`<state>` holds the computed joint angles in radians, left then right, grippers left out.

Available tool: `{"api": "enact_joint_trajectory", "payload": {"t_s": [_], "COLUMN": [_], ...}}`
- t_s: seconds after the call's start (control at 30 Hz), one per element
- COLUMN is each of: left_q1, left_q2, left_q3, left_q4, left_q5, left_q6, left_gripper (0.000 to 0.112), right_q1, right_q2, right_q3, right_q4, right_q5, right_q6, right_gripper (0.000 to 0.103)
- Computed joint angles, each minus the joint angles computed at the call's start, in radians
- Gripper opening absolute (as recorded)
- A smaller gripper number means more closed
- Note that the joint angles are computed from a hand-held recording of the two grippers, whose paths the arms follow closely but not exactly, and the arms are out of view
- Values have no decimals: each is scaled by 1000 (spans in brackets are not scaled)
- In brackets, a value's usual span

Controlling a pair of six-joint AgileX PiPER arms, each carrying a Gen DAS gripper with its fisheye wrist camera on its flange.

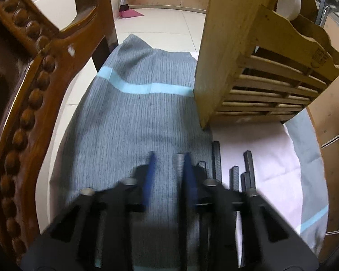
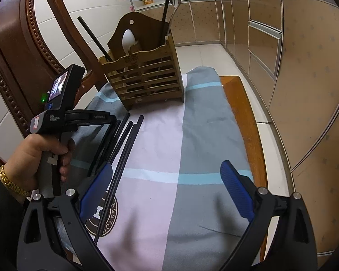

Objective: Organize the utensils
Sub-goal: 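Lift the chopsticks over the holder with the left tool while the right tool grasps a chopstick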

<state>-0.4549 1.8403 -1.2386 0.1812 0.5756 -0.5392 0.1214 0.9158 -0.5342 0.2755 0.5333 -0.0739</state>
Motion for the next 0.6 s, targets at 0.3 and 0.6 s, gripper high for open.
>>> {"api": "enact_joint_trajectory", "payload": {"t_s": [0.3, 0.6], "left_q1": [18, -121], "left_q2": [-180, -557], "left_q3": [54, 80], "left_q4": [-86, 130], "left_q5": [-6, 116], "left_q6": [69, -71], "left_gripper": [7, 7], "right_q1": [36, 109], "right_q2": [29, 121], "right_q3": [-3, -29], "right_q4": [-54, -105], "right_q5": [-30, -84], "right_q6": [65, 160], "right_gripper": [94, 93]}}
